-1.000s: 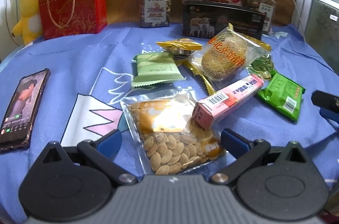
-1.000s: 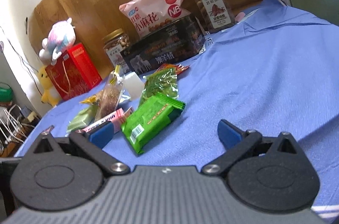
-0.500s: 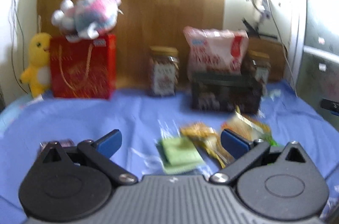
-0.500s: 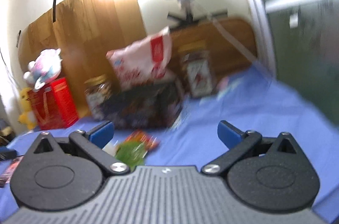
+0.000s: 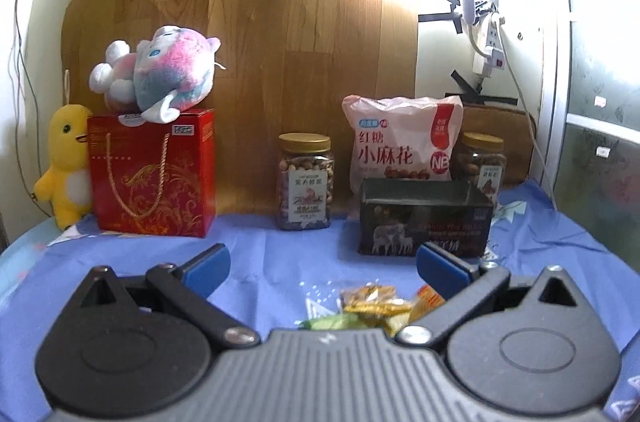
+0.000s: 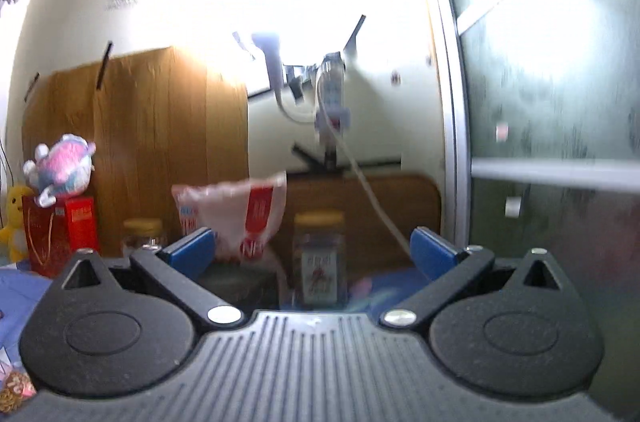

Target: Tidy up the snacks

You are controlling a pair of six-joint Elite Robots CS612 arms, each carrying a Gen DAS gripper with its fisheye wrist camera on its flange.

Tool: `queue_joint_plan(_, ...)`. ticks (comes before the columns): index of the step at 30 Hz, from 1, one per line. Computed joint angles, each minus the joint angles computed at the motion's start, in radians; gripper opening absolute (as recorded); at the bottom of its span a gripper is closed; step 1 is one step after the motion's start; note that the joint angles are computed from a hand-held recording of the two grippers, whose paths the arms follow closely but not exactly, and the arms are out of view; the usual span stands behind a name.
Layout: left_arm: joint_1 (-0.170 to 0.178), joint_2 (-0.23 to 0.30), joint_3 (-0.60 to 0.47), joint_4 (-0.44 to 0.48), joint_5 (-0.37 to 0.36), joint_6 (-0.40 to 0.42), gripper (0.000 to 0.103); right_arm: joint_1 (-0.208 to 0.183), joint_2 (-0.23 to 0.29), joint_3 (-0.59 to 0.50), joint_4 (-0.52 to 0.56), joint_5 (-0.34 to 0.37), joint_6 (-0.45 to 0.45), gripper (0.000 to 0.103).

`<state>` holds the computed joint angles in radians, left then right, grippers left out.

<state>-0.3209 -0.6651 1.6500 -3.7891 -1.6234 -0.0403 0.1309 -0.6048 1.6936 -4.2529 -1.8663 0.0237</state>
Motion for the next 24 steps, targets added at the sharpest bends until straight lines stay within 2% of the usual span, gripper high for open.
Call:
queue_joint_plan(3,-0.003,0.014,-0.031,0.012,-0.009,-0.005,0.103,-0.004,0.0,0.012,-0.029,0.043,0.045,0.103)
queue_joint_plan(7,-0.009,0.043,-0.083,0.031,-0.011,0.004,0.103,0.002,0.018,0.014,-0.008,0.125,0.085,0.103)
queue_joint_plan(14,-0.021,0.08,-0.168,0.069,0.061,0.036,0.103,0.03,0.056,-0.02,0.072,0.236,0.045,0.103)
queue_joint_plan(18,-0.014,0.07,-0.149,0.062,0.024,-0.002,0.103,0.038,0.062,-0.027,0.121,0.298,0.012,0.103)
queue_joint_plan(24,0.001,0.045,-0.079,0.083,-0.064,-0.05,0.103,0.036,0.05,-0.021,0.283,0.372,0.005,0.103)
